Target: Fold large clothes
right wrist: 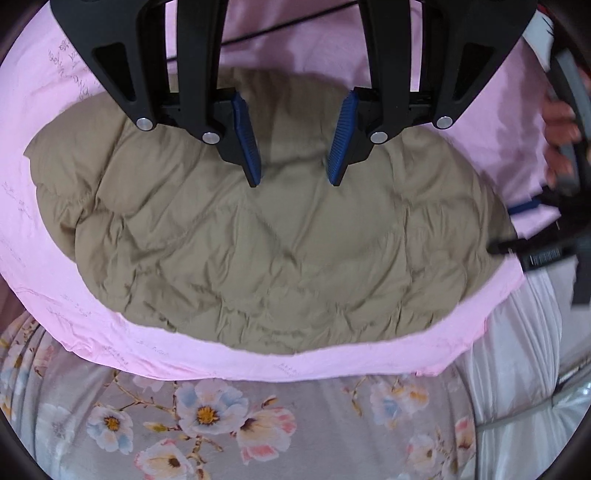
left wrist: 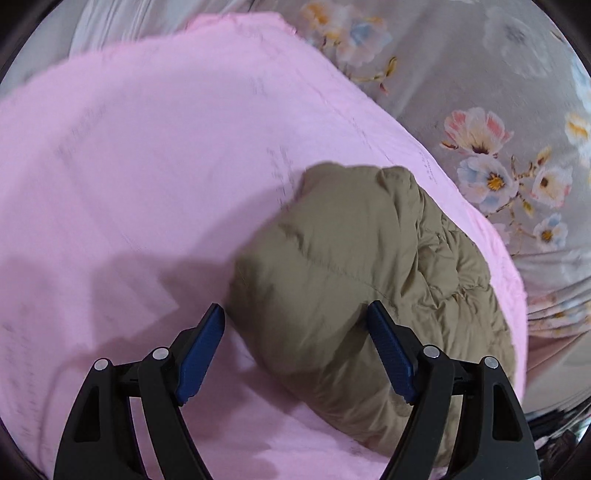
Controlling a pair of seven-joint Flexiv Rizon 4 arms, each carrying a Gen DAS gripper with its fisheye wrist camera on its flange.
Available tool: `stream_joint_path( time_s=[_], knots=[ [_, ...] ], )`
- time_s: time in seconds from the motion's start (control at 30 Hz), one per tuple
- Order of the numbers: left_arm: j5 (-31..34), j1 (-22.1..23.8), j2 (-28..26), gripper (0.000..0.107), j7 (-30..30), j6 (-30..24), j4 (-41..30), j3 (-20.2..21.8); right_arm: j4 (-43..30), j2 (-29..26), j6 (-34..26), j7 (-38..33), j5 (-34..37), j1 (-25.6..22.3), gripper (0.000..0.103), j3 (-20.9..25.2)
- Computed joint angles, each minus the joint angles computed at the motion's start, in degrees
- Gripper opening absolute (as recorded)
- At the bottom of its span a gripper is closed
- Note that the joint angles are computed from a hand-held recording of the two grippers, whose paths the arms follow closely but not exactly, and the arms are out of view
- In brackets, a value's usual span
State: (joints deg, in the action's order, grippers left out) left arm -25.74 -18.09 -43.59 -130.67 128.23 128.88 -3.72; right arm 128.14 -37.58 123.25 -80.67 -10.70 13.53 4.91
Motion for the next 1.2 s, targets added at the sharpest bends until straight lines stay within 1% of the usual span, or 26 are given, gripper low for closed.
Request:
stream_joint_path(
  time_s=[0.03,0.1,0.13,0.2,0.3,0.33,0.37,0.4,0.43,0.47,0.5,0.53,0.57,0.6,0.63,0.67,0.73,0.77,0.87,0.9,0.93,1.0,1.07,1.1,1.13,1.2],
  knots=[
    [1.8,1.5,-0.8,0.077,-0.8,0.6,-0.5,-1.0,-0.9,-0.2,-0.4,0.4,-0.1,-0.1,0.037,0.1],
    [3.7,3.3,-2.3,0.081,-1.8,0.2,-2.0,-2.1,-2.7,-1.0,-2.1,0.9,-0.1,0.6,0.037,-0.2],
    [4.3,3.9,-2.9,0.082,-2.8,1.0,-2.4,-2.5,-3.4,-1.4,-2.9,1.0,0.1,1.1,0.037,-0.6],
    [4.8,4.3,-3.3,0.089,-3.3,1.0,-3.4,-2.7,-4.4,-2.6,-3.4,1.2,0.8,2.0,0.038,-1.0],
    [4.9,4.2,-3.9,0.09,-2.9,-0.1,-5.3,-2.5,-4.7,-3.6,-3.0,0.4,2.2,3.7,0.038,-2.3],
    [4.1,3.5,-3.9,0.09,-2.2,-1.5,-6.0,-2.0,-4.8,-3.9,-2.7,0.1,2.3,3.8,0.038,-2.3],
    [0.9,1.4,-3.7,0.09,0.2,-3.3,-7.1,-1.0,-4.9,-4.3,-2.3,0.0,2.1,3.5,0.038,-2.0],
    [1.4,0.9,-3.9,0.089,0.3,-4.1,-8.0,-0.4,-5.1,-4.6,-2.2,0.1,1.7,2.8,0.038,-1.5],
    [1.9,1.3,-4.0,0.086,0.7,-4.7,-8.7,-0.9,-5.3,-4.8,-2.2,0.2,1.1,2.1,0.038,-1.0],
    [1.2,0.6,-3.9,0.076,1.0,-5.0,-9.2,-0.6,-5.4,-4.9,-2.4,0.3,0.4,1.4,0.038,-0.6],
    [1.5,0.6,-3.7,0.062,1.1,-4.7,-9.3,-0.8,-5.5,-4.7,-2.8,0.5,-0.2,0.9,0.038,-0.3],
    [2.3,0.7,-3.3,0.054,1.3,-3.6,-9.0,-0.9,-5.3,-4.3,-3.3,0.7,-1.1,0.1,0.037,0.2],
    [2.5,0.4,-2.8,0.037,1.9,-3.0,-8.8,-0.5,-4.9,-3.8,-3.5,1.2,-2.4,-1.7,0.031,1.4],
    [3.8,0.9,-2.1,0.027,2.5,-1.9,-8.3,-0.7,-4.5,-3.5,-3.3,2.0,-4.1,-3.8,0.018,3.0],
    [4.2,1.0,-1.4,0.024,3.0,-1.5,-8.0,-0.7,-4.1,-3.2,-2.8,3.3,-6.6,-7.0,0.011,5.4],
    [4.0,0.5,-0.4,0.02,3.9,-1.4,-7.5,-0.3,-3.7,-3.0,-2.0,4.5,-8.4,-9.2,0.001,6.8],
    [3.5,-0.4,1.0,0.017,5.6,-1.2,-7.0,0.2,-3.5,-2.6,-1.1,6.3,-11.4,-11.5,0.0,7.6],
    [2.2,-2.0,1.8,0.016,7.5,-1.4,-7.0,1.2,-3.9,-2.4,-1.9,7.6,-14.0,-13.2,0.0,8.4],
    [-0.8,-5.1,3.7,0.014,11.6,-0.2,-6.4,2.8,-5.9,-3.3,-6.8,10.1,-21.0,-15.8,0.0,9.8],
    [-2.1,-6.0,4.2,0.014,13.0,0.3,-6.2,3.1,-6.4,-4.1,-8.3,10.6,-22.5,-17.0,0.0,11.1],
    [-2.8,-6.7,5.0,0.014,14.3,1.1,-5.9,3.3,-7.0,-5.4,-9.9,12.2,-26.0,-19.8,0.0,13.6],
    [-5.4,-8.9,6.4,0.013,18.0,1.7,-5.7,3.8,-8.2,-9.0,-12.5,14.9,-32.4,-26.9,0.0,20.6],
    [-9.9,-12.9,7.7,0.012,24.6,2.3,-6.3,5.2,-8.9,-11.6,-14.3,16.1,-36.0,-30.6,0.0,25.0],
    [-13.6,-16.1,8.0,0.012,29.3,2.3,-7.4,6.4,-9.1,-12.5,-14.9,16.0,-37.3,-31.4,0.0,26.5],
    [-16.1,-18.0,8.0,0.012,33.0,2.2,-8.6,6.8,-9.1,-12.6,-14.8,15.6,-37.4,-30.9,0.0,26.6],
    [-19.3,-20.3,7.2,0.012,38.5,1.6,-11.7,6.3,-8.8,-12.3,-12.6,14.1,-36.2,-28.3,0.0,24.7]
  ],
)
